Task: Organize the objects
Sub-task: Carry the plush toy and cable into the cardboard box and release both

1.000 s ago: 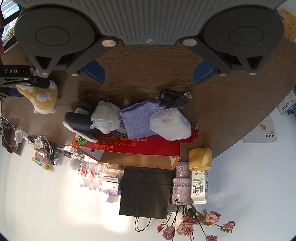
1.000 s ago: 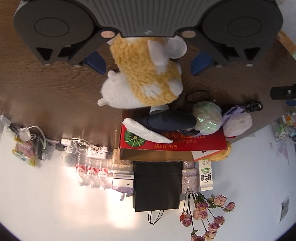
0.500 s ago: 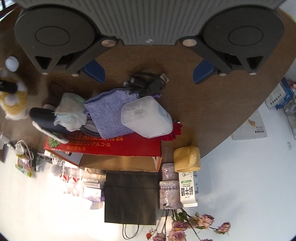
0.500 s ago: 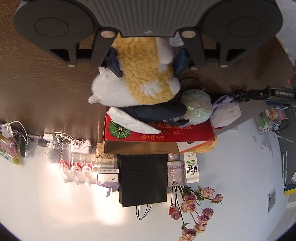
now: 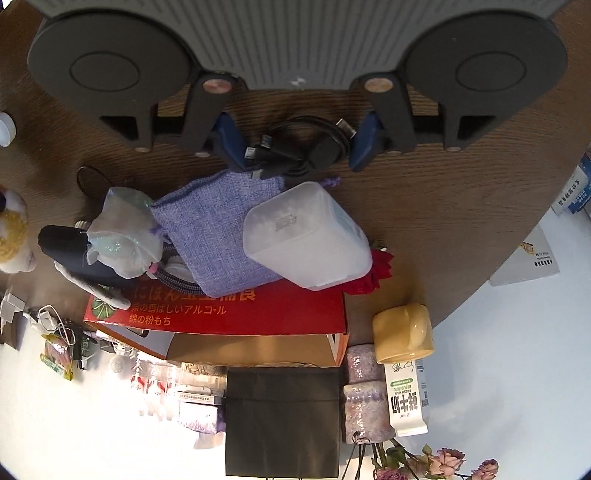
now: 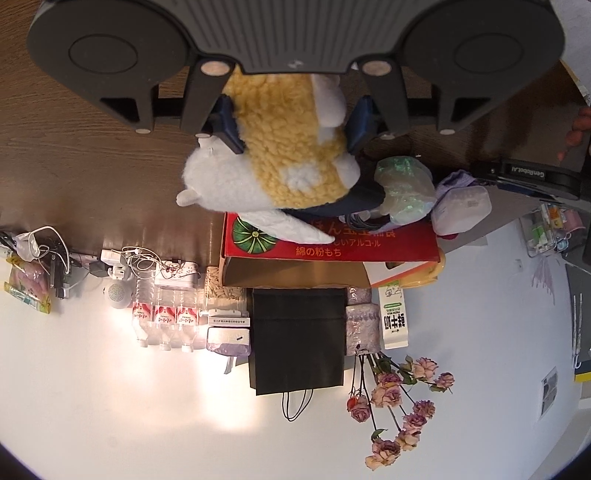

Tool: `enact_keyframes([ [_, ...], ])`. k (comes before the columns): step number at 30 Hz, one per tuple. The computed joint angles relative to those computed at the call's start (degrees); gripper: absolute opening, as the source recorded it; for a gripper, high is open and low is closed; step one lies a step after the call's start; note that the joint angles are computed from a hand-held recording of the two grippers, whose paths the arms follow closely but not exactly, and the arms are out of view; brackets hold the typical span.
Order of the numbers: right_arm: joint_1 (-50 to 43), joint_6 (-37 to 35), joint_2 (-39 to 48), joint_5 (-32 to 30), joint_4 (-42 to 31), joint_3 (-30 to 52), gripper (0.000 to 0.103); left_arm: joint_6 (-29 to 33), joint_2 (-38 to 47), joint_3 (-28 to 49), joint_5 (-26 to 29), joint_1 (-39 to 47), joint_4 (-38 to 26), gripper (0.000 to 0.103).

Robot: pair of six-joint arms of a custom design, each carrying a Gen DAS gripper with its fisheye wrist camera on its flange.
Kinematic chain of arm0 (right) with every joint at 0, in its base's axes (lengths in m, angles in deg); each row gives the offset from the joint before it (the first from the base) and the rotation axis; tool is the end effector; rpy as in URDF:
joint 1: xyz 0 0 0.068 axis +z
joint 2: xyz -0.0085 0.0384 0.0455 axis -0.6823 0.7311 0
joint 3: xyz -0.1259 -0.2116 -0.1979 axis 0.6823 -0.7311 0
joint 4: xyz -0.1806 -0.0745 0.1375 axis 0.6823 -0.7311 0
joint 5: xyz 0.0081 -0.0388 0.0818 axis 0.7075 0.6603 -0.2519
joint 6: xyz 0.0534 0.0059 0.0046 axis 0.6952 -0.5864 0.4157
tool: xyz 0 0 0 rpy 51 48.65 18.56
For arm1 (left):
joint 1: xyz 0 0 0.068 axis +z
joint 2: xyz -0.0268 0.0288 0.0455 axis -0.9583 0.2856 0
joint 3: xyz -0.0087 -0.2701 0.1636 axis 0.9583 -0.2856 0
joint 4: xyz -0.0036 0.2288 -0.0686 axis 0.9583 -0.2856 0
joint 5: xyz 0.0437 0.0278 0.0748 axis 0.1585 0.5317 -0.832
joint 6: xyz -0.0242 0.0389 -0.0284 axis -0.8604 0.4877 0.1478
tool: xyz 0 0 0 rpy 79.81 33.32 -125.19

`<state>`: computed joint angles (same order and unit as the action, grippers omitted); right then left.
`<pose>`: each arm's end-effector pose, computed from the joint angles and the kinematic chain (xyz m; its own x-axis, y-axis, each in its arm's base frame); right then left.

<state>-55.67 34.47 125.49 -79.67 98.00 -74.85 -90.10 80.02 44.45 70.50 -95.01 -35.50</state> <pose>0.2131 -0.0384 0.1793 -0.4387 0.0109 -0.8986 -0.0545 0.9978 0.0387 0.3361 -0.1305 0.1500 -0.5703 0.2051 -0.7955 0.3041 0.9522 0.0274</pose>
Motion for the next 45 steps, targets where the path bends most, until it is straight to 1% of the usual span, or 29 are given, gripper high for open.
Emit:
enact_keyframes([
  [5, 0.8, 0.2, -0.3, 0.9, -0.2, 0.3, 0.057, -0.2, -0.5, -0.8, 0.0, 0.0, 0.5, 0.058],
  [9, 1.3, 0.2, -0.8, 1.5, 0.1, 0.0, 0.057, -1.3, -1.3, -2.0, 1.1, 0.5, 1.4, 0.057],
  [14, 1.3, 0.2, -2.6, 1.8, 1.2, -0.9, 0.057, -4.4, -3.2, -4.8, 2.1, 0.8, 4.4, 0.055],
  [17, 1.6, -0.4, -4.0, 1.6, 0.6, -0.2, 0.057, -4.7, -6.0, -6.6, 1.9, 0.2, 7.1, 0.055],
  [20, 2.5, -0.5, -3.7, 1.7, 0.4, 1.8, 0.057, -4.2, -8.3, -6.5, 2.1, -0.5, 8.3, 0.055],
  [24, 4.2, -0.5, -0.8, 2.2, 0.5, 6.7, 0.057, -3.6, -9.3, -3.1, 2.2, -2.0, 8.6, 0.055],
  [29, 6.3, -1.6, 4.6, 3.2, -1.1, 16.1, 0.057, -3.7, -6.4, 6.3, 1.7, -3.7, 5.9, 0.055],
  [31, 7.0, -2.1, 7.3, 3.8, -2.8, 21.0, 0.057, -4.4, -4.0, 11.7, 0.8, -4.4, 3.6, 0.055],
  [35, 7.9, -2.3, 13.5, 4.2, -8.4, 32.5, 0.057, -5.6, 2.0, 23.8, -0.3, -4.8, -2.2, 0.055],
  [40, 9.1, -2.9, 23.2, 5.7, -17.2, 48.2, 0.057, -6.9, 10.6, 39.8, -2.4, -4.8, -11.5, 0.055],
  [45, 9.9, -3.1, 32.8, 7.0, -27.7, 62.6, 0.057, -7.9, 20.1, 56.2, -3.8, -3.9, -23.4, 0.055],
])
